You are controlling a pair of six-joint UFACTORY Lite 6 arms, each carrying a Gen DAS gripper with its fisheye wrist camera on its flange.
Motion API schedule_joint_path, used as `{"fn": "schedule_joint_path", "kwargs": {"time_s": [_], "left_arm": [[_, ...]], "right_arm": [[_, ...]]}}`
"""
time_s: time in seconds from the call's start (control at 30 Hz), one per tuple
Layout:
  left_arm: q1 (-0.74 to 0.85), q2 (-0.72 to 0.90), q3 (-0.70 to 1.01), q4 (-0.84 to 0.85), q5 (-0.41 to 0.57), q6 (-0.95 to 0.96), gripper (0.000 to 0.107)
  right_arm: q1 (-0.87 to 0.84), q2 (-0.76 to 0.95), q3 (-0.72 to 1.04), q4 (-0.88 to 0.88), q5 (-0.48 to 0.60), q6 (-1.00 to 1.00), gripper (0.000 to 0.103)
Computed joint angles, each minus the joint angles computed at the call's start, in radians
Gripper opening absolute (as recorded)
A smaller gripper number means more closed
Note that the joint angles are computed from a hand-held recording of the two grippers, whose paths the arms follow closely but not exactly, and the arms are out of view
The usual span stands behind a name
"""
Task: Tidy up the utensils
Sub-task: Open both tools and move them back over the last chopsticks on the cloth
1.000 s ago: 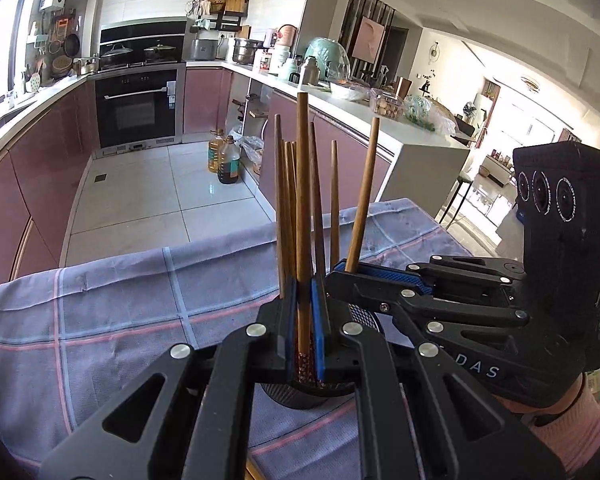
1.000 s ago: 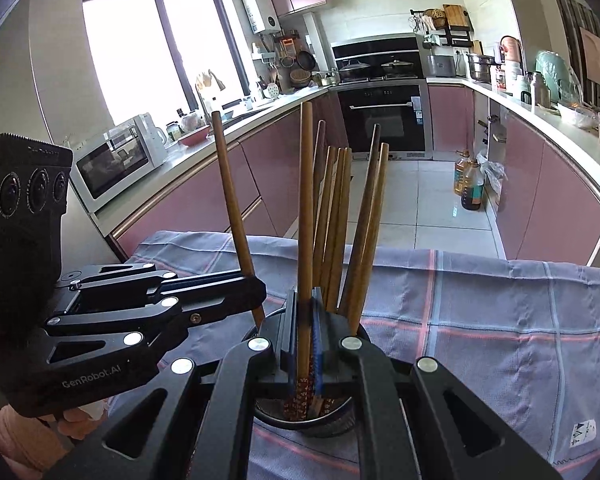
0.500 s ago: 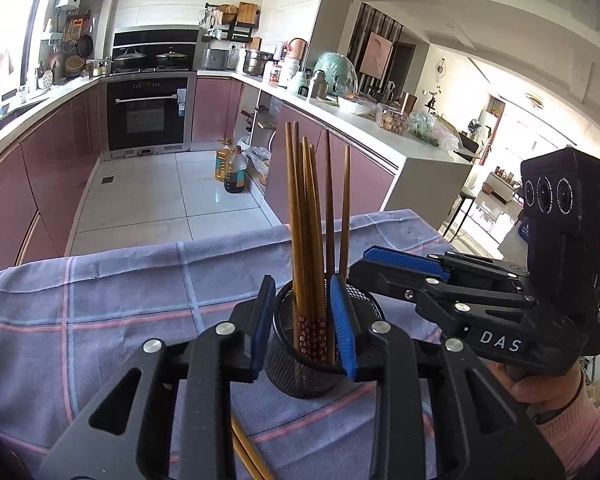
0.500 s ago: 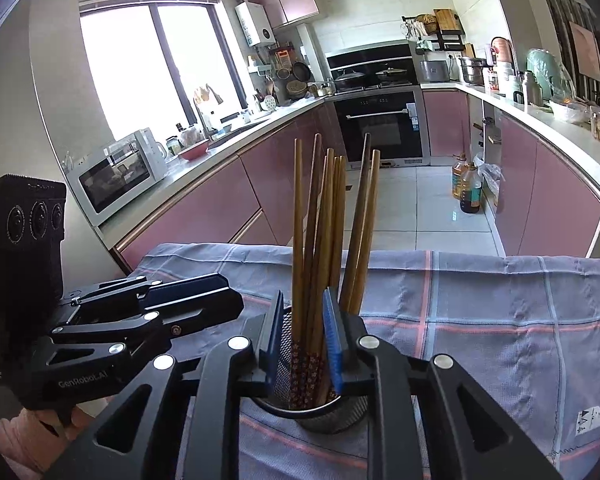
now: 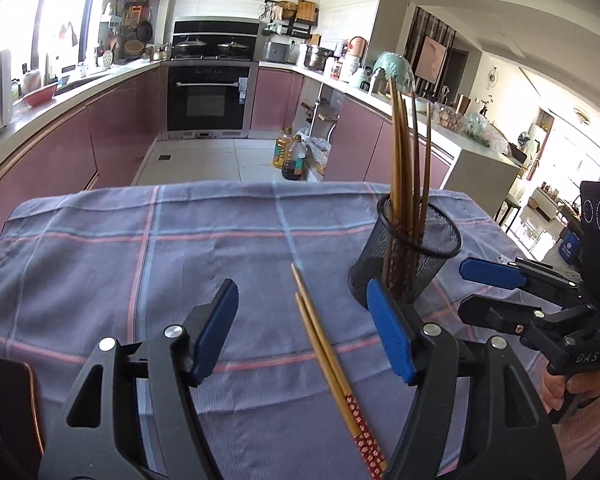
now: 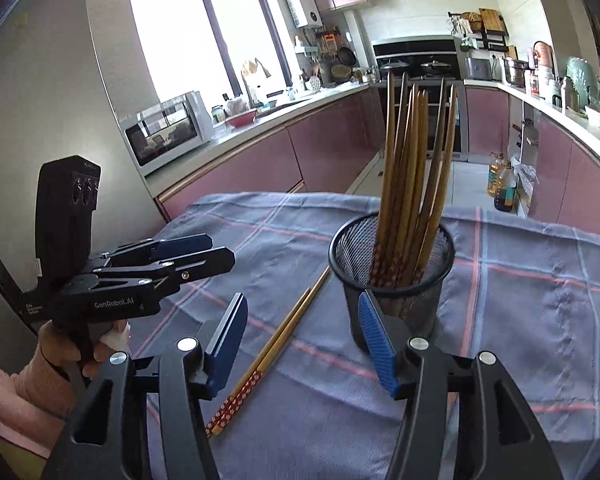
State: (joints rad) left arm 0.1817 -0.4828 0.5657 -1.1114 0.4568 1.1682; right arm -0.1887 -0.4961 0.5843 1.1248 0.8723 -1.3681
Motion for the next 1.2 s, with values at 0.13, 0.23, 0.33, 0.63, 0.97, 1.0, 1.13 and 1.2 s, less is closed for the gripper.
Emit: {"fn": "schedule_joint_path", "kwargs": {"time_s": [0.13, 0.23, 0.33, 0.63, 0.97, 1.0, 1.13, 1.2], "left_arm": [[0.040, -0.033, -0.095, -0.009, -0.010, 0.036, 0.066], [0.087, -0.046, -0.141, -0.034, 0.007, 0.080, 0.066], [0.103, -0.051, -0.166, -0.040, 0.010, 0.086, 0.066], [0.107, -0.048, -0.193, -0.047, 0.000, 0.098, 0.066], [0.065, -0.039, -0.204, -0.053, -0.012, 0.109, 0.066], [0.053, -0.036, -0.204, -0.052, -0.016, 0.109, 0.066], [-0.021, -0.007, -0.201, -0.046, -0.054, 0.102, 0.065], [-0.059, 0.015, -0.200, -0.054, -0.077, 0.110, 0.063]], "right_arm": [[0.150, 0.029, -0.061, -0.023, -0.124, 0.060, 0.055], [0.254, 0.050, -0.099, -0.029, -0.217, 0.106, 0.055], [0.336, 0.066, -0.119, -0.036, -0.296, 0.148, 0.055], [0.502, 0.069, -0.131, -0.174, -0.505, 0.332, 0.055], [0.456, 0.055, -0.139, -0.207, -0.482, 0.358, 0.039], [0.426, 0.054, -0.140, -0.184, -0.453, 0.328, 0.037], [0.323, 0.061, -0.140, -0.136, -0.355, 0.255, 0.026], [0.294, 0.061, -0.138, -0.143, -0.329, 0.252, 0.021]]}}
